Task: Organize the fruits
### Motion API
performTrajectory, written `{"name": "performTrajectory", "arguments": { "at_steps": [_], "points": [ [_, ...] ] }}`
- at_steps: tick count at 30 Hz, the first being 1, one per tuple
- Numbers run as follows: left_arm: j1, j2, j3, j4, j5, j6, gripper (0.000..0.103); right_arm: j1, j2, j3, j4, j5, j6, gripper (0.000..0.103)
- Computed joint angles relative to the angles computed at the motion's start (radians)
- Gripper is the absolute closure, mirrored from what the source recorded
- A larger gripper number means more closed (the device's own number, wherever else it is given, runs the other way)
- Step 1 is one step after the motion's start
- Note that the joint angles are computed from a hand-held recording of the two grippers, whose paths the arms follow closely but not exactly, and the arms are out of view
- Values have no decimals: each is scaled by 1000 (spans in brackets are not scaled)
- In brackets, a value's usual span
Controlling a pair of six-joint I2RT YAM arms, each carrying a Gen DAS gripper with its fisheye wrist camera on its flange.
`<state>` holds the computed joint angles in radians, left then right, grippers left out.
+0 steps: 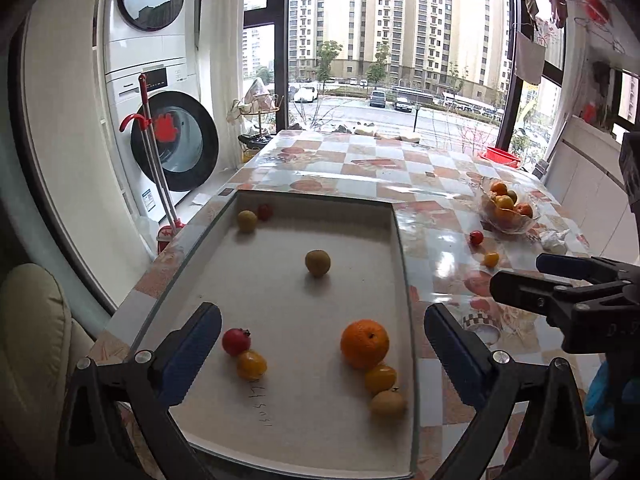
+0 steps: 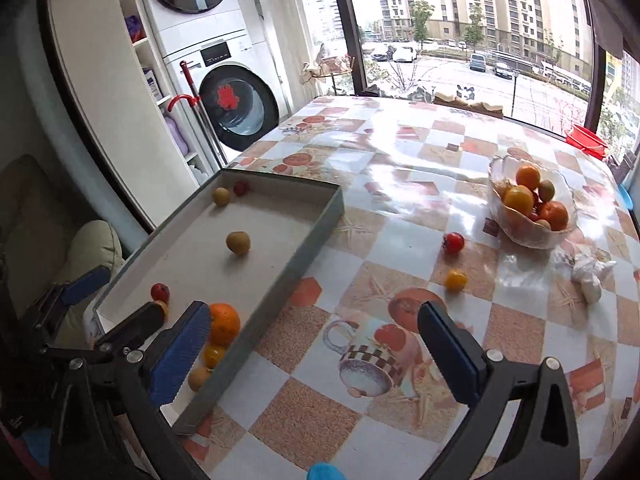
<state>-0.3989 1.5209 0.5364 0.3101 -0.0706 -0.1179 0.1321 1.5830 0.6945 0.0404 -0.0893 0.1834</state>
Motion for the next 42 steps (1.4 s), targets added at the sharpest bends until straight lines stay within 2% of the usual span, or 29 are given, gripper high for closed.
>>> {"name": "performTrajectory", "arguments": {
  "at_steps": [4, 9, 12, 17, 20, 42],
  "points": [
    [-192, 1, 45, -31, -12, -26, 1, -177, -26, -101, -15, 52, -37, 0],
    [-407, 223, 201, -81, -123, -85, 1, -399, -5, -182, 25, 89, -82, 0],
    [-460, 345, 297, -122, -176, -116, 1, -483, 12, -211, 84, 121, -96, 0],
    [-442, 444, 380, -173, -179, -152, 1, -492, 23, -234, 145, 166, -109, 0],
    [-410, 494, 436, -247, -123, -190, 0, -500, 25, -238, 152, 158, -112, 0],
    [-412, 503, 428, -232, -121, -194, 0, -498, 28, -234, 152, 159, -112, 0]
  ]
}}
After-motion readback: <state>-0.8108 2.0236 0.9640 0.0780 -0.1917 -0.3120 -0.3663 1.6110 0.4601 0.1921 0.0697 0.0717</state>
